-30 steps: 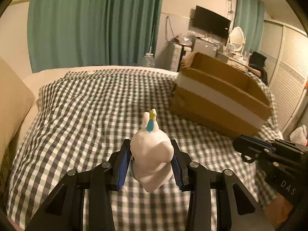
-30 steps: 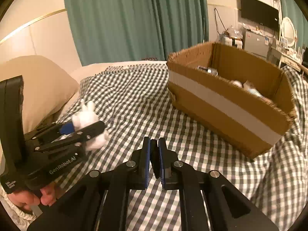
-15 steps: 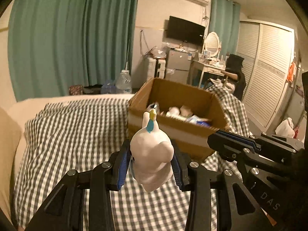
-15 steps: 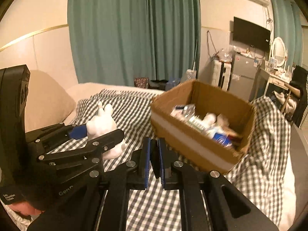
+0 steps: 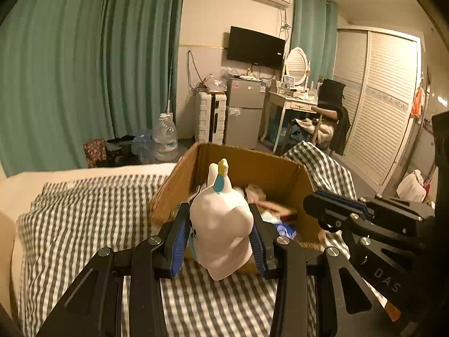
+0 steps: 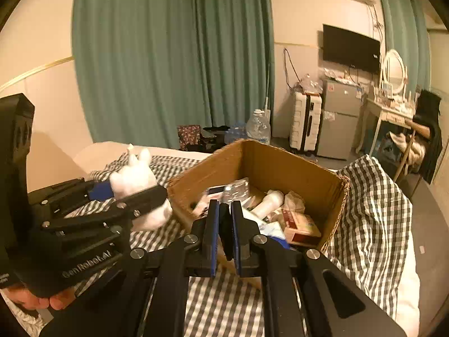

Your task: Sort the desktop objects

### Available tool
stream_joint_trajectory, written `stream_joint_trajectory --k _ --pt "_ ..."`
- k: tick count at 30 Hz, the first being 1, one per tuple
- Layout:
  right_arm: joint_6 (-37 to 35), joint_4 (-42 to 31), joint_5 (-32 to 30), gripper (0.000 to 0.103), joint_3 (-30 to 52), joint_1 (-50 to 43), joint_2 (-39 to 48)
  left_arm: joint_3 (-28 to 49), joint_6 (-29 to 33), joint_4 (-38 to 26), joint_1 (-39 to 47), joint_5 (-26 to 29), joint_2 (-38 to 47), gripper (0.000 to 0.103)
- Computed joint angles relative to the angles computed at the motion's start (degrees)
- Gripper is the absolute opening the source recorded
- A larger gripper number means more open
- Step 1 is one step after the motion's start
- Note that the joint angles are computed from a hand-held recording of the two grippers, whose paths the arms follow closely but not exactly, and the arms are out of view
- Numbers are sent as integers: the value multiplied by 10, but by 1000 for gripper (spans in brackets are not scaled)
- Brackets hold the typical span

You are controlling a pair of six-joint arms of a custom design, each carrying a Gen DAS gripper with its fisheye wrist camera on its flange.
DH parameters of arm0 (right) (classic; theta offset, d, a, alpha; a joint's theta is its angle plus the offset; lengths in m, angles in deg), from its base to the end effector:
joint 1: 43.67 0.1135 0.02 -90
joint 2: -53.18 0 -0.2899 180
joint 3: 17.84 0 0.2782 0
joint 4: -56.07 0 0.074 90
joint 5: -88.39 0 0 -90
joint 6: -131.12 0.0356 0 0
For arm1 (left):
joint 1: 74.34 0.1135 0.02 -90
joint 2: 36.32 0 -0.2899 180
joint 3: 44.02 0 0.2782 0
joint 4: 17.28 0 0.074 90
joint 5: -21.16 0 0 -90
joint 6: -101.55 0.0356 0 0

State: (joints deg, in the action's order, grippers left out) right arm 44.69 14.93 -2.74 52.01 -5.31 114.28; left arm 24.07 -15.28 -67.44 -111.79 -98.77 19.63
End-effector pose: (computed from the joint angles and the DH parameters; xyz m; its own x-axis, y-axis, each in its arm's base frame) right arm 0.1936 0.1541 0.3509 -0.4587 -0.2836 -0.8421 -0.6062 0.7928 0.0631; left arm 0.1793 -0.1150 0.3476 -0.5333 -0.0842 -0.8417 -0.0289 0.9963 -0.0813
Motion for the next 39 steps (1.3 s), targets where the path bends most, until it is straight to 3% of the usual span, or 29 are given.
stream_joint_trajectory --k 5,11,12,14,15,16,18,22,32,33,36,39 --pt "-2 57 -57 8 13 -73 85 9 65 94 82 62 83 40" --pt "28 135 -105 8 15 -125 177 2 94 188 144 112 183 40" --pt "37 148 -113 12 13 -131 185 -1 97 198 150 118 192 42" --pt "59 173 -114 46 3 -143 195 -3 98 212 161 134 212 57" --pt "71 193 -118 65 -9 -151 193 -6 96 216 162 129 216 77" --pt "76 205 -126 66 -17 -158 191 -13 92 223 159 118 214 88" --pt "76 200 -124 66 -14 -164 191 -26 94 241 150 84 209 88" --pt "79 186 -112 66 -10 -167 169 -45 82 212 142 67 168 88" --pt "80 86 -66 67 9 -130 86 -16 23 42 82 -22 42 98" --pt "78 75 -59 70 10 -122 75 -9 11 22 70 -34 30 103" --pt "77 43 -24 87 9 -87 41 0 -22 -25 39 -70 -2 103" --pt "78 3 -5 95 13 -61 24 6 -59 -75 14 -91 -27 103"
